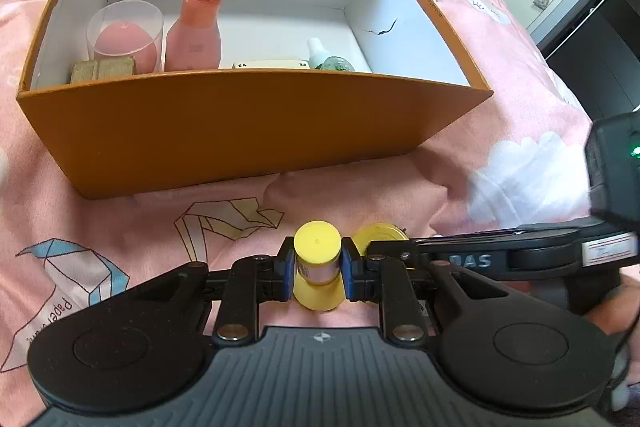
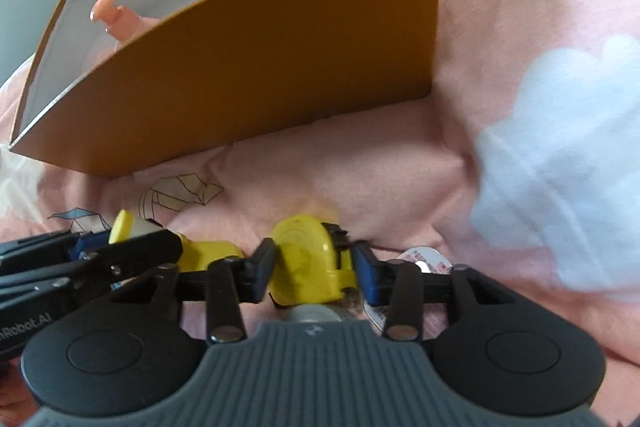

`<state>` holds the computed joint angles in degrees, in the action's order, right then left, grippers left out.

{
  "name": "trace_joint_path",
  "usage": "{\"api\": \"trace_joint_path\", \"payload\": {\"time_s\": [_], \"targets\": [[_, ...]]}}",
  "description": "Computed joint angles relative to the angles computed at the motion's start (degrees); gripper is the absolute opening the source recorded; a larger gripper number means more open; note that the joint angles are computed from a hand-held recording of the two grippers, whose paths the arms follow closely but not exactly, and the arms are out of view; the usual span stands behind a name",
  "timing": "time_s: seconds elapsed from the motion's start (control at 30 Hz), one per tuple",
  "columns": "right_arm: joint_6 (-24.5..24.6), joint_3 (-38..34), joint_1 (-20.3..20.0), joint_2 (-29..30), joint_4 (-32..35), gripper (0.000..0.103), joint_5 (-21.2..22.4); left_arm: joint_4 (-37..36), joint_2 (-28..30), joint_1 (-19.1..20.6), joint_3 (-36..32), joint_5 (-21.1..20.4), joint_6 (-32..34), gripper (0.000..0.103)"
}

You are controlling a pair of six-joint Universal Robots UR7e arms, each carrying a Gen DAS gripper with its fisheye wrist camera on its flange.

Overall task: Organize rigid objects
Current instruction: 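Close the left gripper on the yellow bottle while the right gripper closes on the yellow tape measure, then lift the yellow bottle and tape measure and carry them over the orange box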

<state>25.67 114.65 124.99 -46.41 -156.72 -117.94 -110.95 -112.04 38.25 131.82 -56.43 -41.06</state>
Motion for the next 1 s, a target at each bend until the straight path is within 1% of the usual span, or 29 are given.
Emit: {"api": "trace_joint_path", "payload": {"time_s": [0.1, 0.17, 0.27, 0.37, 0.5, 0.7, 0.77, 1.0], "targets": [[-0.05, 0.16, 0.94, -1.24, 0.31, 0.023, 0.37, 0.57, 0.00, 0.11, -0.04, -0.25, -0.55, 0.025], [-1.08, -0.07, 1.79, -1.56, 0.59, 0.020, 0.75, 0.86, -0.31, 0.04, 0.06, -0.27, -0.79, 0.025], [-2.57, -0.50, 2.23, -1.52, 1.08, 0.020, 2.02, 0.64, -0.46, 0.04, 0.28, -0.32, -1.01, 0.025], [-2.11, -1.09, 2.11, -0.67, 1.88, 0.019, 1.14, 0.09, -0.64, 0.16, 0.58, -0.42, -0.99, 0.025], [-1.91, -1.60, 2.47, -0.23, 1.56, 0.019, 1.22, -0.94, -1.16, 0.26, 0.76, -0.69, -0.35, 0.024], [-2.81, -0.74, 3.44, -2.97, 0.34, 0.018, 0.68, -0.18, -2.09, -1.76, -0.37, 0.89, 0.28, 0.024], [-3.43, -0.77, 3.90, -3.99, 0.06, 0.018, 0.28, -0.82, -2.43, -2.39, -1.28, 1.08, 1.17, 0.024], [-6.80, -2.32, 5.42, -7.35, -1.78, 0.018, 1.28, -3.87, -1.96, -5.30, -5.17, 4.14, 5.28, 0.024]]}}
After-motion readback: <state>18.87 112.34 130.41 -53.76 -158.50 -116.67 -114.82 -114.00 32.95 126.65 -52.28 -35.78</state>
